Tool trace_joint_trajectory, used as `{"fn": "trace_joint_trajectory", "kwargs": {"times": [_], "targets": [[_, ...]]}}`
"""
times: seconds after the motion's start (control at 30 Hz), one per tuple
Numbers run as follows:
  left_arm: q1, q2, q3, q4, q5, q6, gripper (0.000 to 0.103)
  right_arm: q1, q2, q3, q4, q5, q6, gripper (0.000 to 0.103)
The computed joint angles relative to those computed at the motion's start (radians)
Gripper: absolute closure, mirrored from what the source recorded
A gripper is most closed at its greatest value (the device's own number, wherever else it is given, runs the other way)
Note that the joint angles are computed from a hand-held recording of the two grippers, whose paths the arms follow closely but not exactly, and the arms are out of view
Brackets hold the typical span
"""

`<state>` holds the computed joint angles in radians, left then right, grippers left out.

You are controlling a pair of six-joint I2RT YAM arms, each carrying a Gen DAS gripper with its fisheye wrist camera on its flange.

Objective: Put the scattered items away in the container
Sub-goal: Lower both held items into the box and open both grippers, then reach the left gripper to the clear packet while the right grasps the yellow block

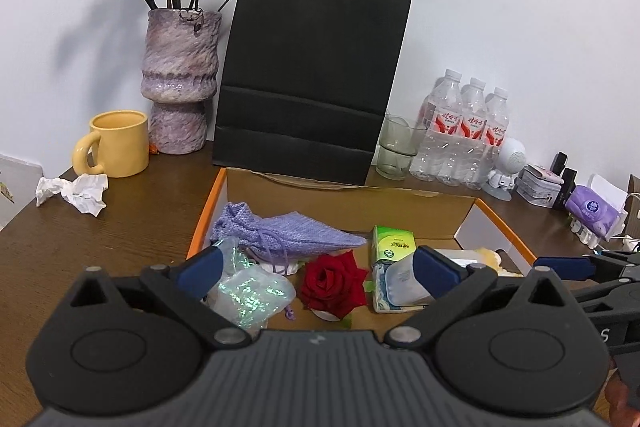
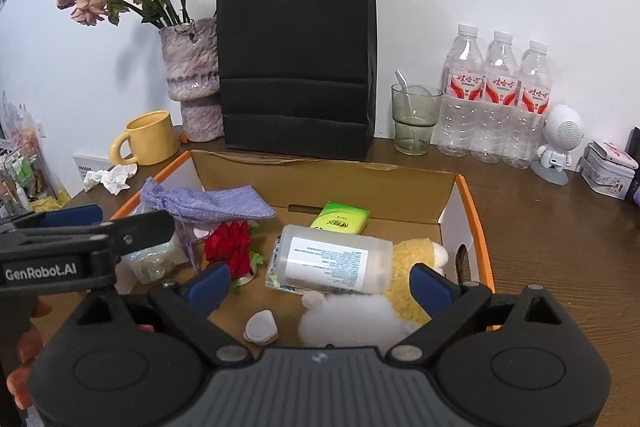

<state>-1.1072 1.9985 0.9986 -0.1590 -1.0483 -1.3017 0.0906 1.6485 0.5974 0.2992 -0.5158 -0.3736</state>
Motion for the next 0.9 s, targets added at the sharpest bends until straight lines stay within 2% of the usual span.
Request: {"fn": "trace_joint_trajectory", "kwargs": {"times": [0.23, 0.43, 0.7, 0.9], "targets": [[-0.007, -0.01, -0.009, 0.013, 0.0, 0.005, 0.0, -0.005, -0.011, -0.004, -0.002, -0.001, 0.001, 0.007], [-0.056, -0.044, -0.003, -0.061, -0.04, -0.069, 0.0, -0.069, -0.104, -0.059, -0.016, -0.062, -0.006, 0.007], [-0.141, -0.042, 0.052, -0.231, -0.061, -0.207, 0.0, -0.239, -0.212, -0.155, -0.031, -0.152, -0.109, 0.007], [-0.193, -0.003, 0.103, -0.361, -0.036, -0.314, 0.0, -0.403, -0.171, -0.159, -0.071, -0.242, -0.215, 0.007]]}}
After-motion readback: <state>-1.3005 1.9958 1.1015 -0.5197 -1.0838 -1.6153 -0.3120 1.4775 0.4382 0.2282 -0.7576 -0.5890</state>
